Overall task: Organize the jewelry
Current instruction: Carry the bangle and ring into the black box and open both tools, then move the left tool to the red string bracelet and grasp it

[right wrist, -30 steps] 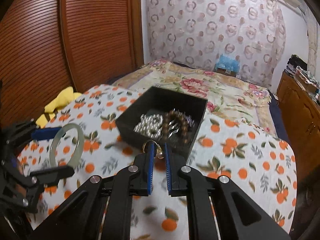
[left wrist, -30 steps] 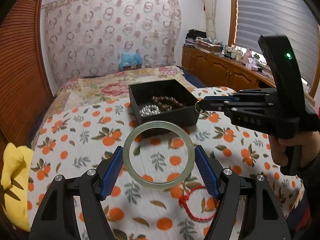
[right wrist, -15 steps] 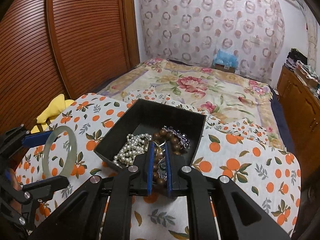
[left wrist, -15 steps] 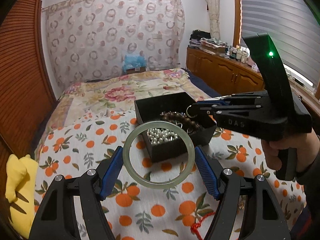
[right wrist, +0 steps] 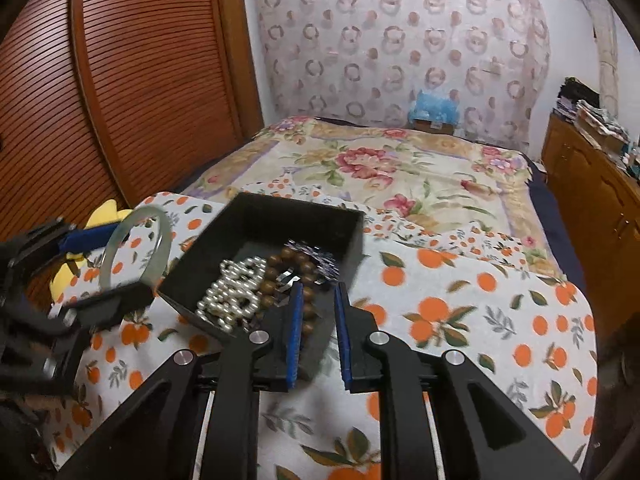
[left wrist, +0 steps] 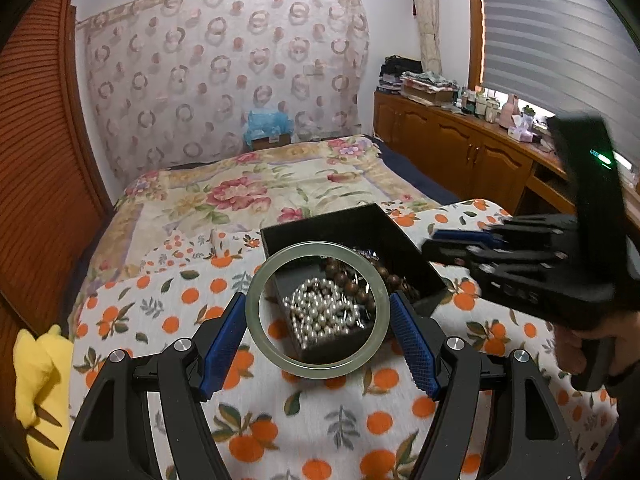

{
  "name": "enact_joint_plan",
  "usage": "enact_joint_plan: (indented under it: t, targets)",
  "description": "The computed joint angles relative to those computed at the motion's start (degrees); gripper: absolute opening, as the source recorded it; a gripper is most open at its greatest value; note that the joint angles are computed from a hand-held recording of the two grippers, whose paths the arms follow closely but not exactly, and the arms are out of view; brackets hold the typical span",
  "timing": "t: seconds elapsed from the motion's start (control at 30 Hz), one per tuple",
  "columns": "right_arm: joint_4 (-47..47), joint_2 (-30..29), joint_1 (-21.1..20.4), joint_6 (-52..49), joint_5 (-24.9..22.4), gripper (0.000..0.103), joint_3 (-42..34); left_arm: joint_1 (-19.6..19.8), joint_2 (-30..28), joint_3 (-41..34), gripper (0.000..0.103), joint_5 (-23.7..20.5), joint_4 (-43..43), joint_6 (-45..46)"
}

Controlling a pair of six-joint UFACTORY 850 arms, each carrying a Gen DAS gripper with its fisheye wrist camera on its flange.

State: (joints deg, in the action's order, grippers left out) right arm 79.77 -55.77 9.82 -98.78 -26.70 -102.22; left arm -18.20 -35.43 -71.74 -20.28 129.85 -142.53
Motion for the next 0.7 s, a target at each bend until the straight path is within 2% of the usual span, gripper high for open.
enact_joint_plan:
  t: [0.2,0.47,0.7]
  targets:
    - [3.0,1.0,-1.7,-3.6,-0.2,0.018,2.3,0.6,-4.4,-6.5,0.069,1.5,-9.9,10.5]
    - [6.0,1.9,-3.5,-7.4,-0.4,0.018,4.4,1.8,-9.9,-14.7,0.069,3.8,-28.6,28.5]
    - [7.0,2.0,-4.1,-8.2,-0.8,0.018,5.0,1.4,-11.2,-17.0,0.069,3.2,-32.6,33.8]
